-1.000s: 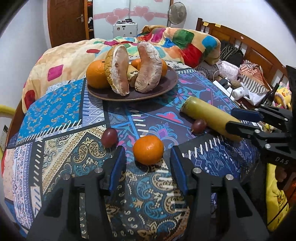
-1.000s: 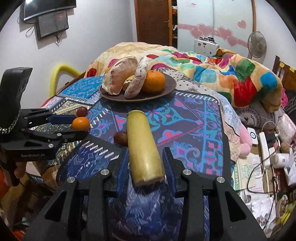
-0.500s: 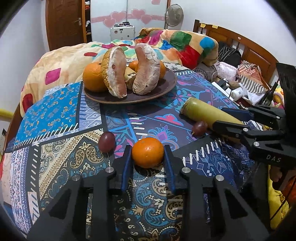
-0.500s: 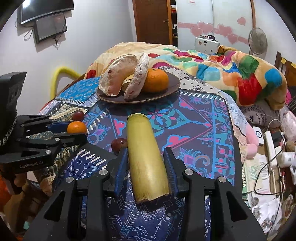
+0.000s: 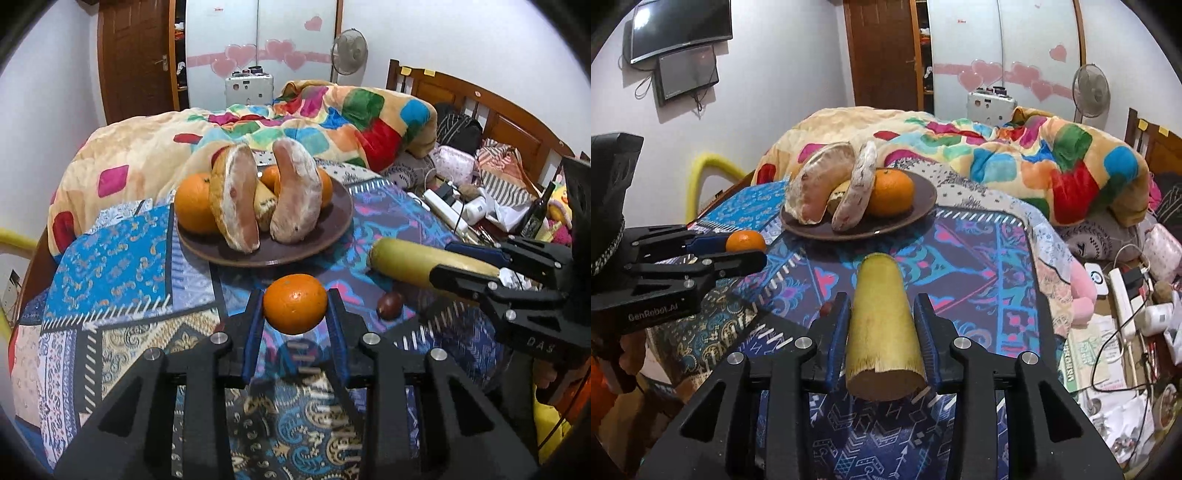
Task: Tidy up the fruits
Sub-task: 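Grasp the yellow cylinder with the right tool while the left tool grasps the small orange, then set the orange on the plate with left while right lays the yellow cylinder there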
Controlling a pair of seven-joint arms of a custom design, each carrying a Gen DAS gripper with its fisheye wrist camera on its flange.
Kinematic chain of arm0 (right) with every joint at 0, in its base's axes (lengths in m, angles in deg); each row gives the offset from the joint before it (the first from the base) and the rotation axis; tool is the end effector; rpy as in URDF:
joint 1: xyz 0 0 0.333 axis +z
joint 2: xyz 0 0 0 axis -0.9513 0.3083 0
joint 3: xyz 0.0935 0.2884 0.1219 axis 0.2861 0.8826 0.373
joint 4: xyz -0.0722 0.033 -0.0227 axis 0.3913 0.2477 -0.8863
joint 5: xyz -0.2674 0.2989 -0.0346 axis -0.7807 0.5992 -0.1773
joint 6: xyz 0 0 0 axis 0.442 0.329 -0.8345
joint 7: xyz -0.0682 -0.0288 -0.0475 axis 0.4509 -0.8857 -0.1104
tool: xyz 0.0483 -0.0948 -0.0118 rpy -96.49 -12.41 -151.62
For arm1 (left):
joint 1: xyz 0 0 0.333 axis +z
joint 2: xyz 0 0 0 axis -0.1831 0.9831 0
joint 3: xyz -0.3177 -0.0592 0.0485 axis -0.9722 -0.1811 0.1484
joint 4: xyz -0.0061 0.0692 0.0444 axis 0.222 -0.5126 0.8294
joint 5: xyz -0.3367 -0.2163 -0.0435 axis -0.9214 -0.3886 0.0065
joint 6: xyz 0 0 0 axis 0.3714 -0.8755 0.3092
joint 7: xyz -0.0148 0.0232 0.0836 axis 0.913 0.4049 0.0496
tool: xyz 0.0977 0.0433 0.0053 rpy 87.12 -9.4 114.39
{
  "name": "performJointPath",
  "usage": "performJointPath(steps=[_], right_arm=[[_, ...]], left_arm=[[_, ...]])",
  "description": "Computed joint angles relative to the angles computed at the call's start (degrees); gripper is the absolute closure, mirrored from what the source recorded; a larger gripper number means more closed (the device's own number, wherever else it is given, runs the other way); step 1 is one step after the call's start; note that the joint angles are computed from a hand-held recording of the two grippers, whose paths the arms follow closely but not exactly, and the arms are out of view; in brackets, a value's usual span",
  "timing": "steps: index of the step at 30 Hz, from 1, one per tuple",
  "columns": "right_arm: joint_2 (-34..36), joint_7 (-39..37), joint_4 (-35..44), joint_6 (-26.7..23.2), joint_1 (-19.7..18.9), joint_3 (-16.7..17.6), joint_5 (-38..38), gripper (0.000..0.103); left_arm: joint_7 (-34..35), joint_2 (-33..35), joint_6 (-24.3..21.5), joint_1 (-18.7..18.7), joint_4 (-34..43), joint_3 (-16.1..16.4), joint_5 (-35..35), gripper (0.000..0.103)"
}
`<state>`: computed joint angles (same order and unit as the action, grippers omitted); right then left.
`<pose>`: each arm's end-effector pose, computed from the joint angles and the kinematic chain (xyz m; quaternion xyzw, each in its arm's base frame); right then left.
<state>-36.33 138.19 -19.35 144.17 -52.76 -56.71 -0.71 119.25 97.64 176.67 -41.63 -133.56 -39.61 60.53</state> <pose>0.6227 0.4046 0.3996 -0.8010 0.4340 -0.1542 0.3824 0.6101 -0.1959 0.3904 -0.6187 0.6818 -0.3074 0.2406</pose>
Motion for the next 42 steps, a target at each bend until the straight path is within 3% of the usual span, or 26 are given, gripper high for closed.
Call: performJointPath(steps=[4, 7, 15, 20, 24, 28, 35, 42], right_arm=[[0.5, -1.1, 1.0, -2.3, -0.5, 0.5, 0.2, 0.071], [1.0, -1.2, 1.9, -5.2, 1.3, -1.6, -0.4, 0.071], [4.2, -5.1, 7.4, -9.7, 0.5, 0.0, 2.9, 0.069], [4.8, -4.5, 8.1, -7.9, 2.7, -2.4, 2.6, 0.07], [5.2, -4.0, 8.9, -6.9, 2.8, -2.4, 2.6, 0.07], [6.4, -2.6, 11.5, -6.5, 3.2, -2.8, 2.5, 0.07], [12.5, 2.6, 23.5, -9.1, 5.9, -6.5, 1.4, 0.07], [21.3, 7.1, 39.7, -16.1, 9.2, -10.4, -0.6, 0.07]], left_arm=[[0.2, 0.5, -0.1, 0.4, 1.1, -0.2, -0.1, 0.07], [0.1, 0.9, -0.2, 0.1, 1.6, 0.3, 0.0, 0.07], [0.2, 2.5, -1.0, 1.0, 3.6, -0.2, -0.9, 0.07], [0.9, 3.9, -1.7, 1.7, 5.6, -0.6, -1.8, 0.07], [1.0, 5.7, -2.2, 1.5, 8.2, 0.0, -2.0, 0.07], [3.0, 7.2, -2.6, 3.7, 11.0, -2.2, -4.2, 0.07], [4.8, 9.7, -3.4, 3.7, 14.8, -1.7, -5.4, 0.07], [6.0, 11.6, -3.8, 4.1, 16.7, -1.7, -6.1, 0.07]])
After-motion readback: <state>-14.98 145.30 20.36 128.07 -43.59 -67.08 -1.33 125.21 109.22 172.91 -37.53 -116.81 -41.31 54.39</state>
